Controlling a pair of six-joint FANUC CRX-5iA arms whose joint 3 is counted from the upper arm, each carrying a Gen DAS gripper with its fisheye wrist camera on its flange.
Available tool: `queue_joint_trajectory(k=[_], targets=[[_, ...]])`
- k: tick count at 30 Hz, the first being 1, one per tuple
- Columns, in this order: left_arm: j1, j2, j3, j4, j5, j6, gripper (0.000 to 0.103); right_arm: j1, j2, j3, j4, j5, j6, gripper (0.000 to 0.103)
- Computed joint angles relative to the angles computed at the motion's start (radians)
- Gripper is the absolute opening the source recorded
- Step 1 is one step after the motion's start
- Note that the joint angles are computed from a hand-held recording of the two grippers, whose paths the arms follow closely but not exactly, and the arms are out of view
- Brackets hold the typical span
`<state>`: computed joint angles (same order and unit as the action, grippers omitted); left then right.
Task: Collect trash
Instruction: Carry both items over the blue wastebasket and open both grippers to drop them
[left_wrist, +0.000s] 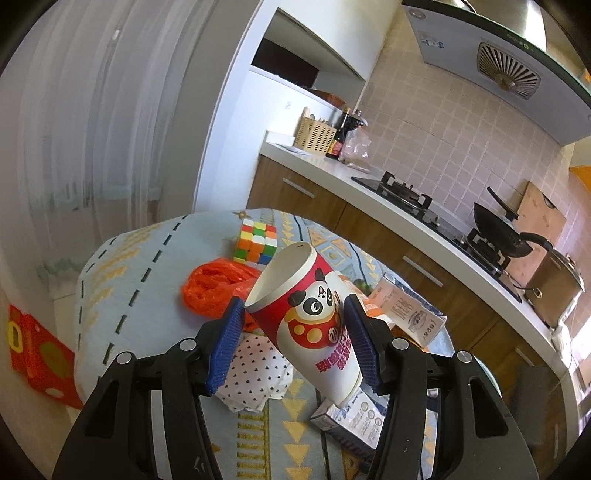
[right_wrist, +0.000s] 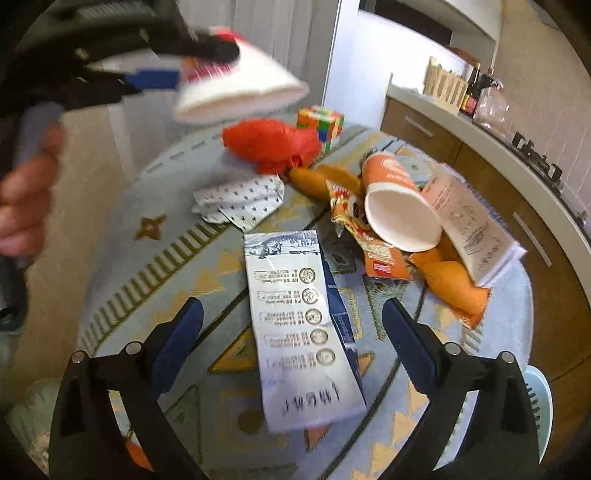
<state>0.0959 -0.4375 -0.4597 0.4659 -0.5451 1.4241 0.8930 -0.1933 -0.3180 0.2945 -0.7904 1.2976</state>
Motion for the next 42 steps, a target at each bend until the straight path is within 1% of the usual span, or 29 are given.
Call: queue_joint_trajectory(k=[1,2,3,4,5,6,7,9,11,12,15,19,21,22,25,27,28,31,33,35,36,39,42], targets=[[-0.004,-0.003,0.002,-0.009,-0.001,0.006,0.054,-0.012,0.018,0.015,-0.021,-0.005,0.009,0.09],[-0.008,-0.003,0.006,-0.021,-0.004,0.012,0.054,-0.026,0.048,0.044,-0.042,-0.033,0.012,0.081],[-0.013,-0.003,0.011,-0.03,-0.007,0.017,0.054,-0.038,0.077,0.074,-0.064,-0.068,0.016,0.076],[-0.017,-0.001,0.014,-0.03,-0.007,0.015,0.054,-0.057,0.103,0.109,-0.11,-0.103,0.04,0.068],[-0.022,0.001,0.018,-0.03,-0.007,0.012,0.054,-0.073,0.117,0.131,-0.149,-0.122,0.063,0.063],[-0.03,0.004,0.023,-0.034,-0.006,0.014,0.054,-0.095,0.125,0.151,-0.205,-0.136,0.095,0.063],[-0.039,0.011,0.03,-0.04,-0.007,0.014,0.054,-0.102,0.114,0.142,-0.215,-0.124,0.101,0.062],[-0.058,0.023,0.043,-0.044,-0.008,0.012,0.054,-0.096,0.085,0.113,-0.187,-0.105,0.076,0.062],[-0.075,0.035,0.052,-0.037,-0.005,0.003,0.054,-0.114,0.031,0.096,-0.225,-0.088,0.084,0.062],[-0.085,0.041,0.056,-0.03,-0.002,-0.004,0.054,-0.112,0.008,0.082,-0.211,-0.077,0.064,0.062],[-0.138,0.069,0.083,-0.03,0.021,-0.019,0.054,-0.113,-0.087,0.011,-0.093,-0.035,-0.055,0.062],[-0.221,0.128,0.139,-0.039,0.034,-0.03,0.054,-0.189,-0.166,-0.026,-0.01,-0.032,-0.161,0.062],[-0.266,0.168,0.177,-0.046,0.032,-0.035,0.054,-0.212,-0.21,-0.073,0.086,-0.029,-0.249,0.062],[-0.299,0.197,0.206,-0.058,0.028,-0.034,0.054,-0.228,-0.23,-0.093,0.134,-0.037,-0.297,0.062],[-0.377,0.277,0.277,-0.081,0.014,-0.028,0.054,-0.294,-0.259,-0.11,0.179,-0.079,-0.372,0.062],[-0.423,0.331,0.317,-0.076,0.0,-0.04,0.054,-0.346,-0.265,-0.123,0.203,-0.109,-0.409,0.062],[-0.448,0.362,0.339,-0.07,-0.008,-0.049,0.054,-0.37,-0.269,-0.127,0.204,-0.121,-0.417,0.062],[-0.507,0.443,0.39,-0.055,-0.03,-0.07,0.054,-0.465,-0.261,-0.132,0.155,-0.153,-0.427,0.062],[-0.538,0.49,0.418,-0.057,-0.045,-0.073,0.054,-0.535,-0.252,-0.129,0.104,-0.17,-0.398,0.062],[-0.567,0.546,0.456,-0.073,-0.069,-0.063,0.054,-0.598,-0.22,-0.113,0.043,-0.197,-0.361,0.062],[-0.578,0.567,0.466,-0.071,-0.079,-0.066,0.054,-0.619,-0.226,-0.121,0.024,-0.209,-0.345,0.062],[-0.601,0.621,0.496,-0.077,-0.11,-0.062,0.055,-0.675,-0.18,-0.112,-0.022,-0.236,-0.31,0.063],[-0.621,0.677,0.543,-0.107,-0.154,-0.054,0.055,-0.71,-0.141,-0.107,-0.051,-0.258,-0.298,0.063]])
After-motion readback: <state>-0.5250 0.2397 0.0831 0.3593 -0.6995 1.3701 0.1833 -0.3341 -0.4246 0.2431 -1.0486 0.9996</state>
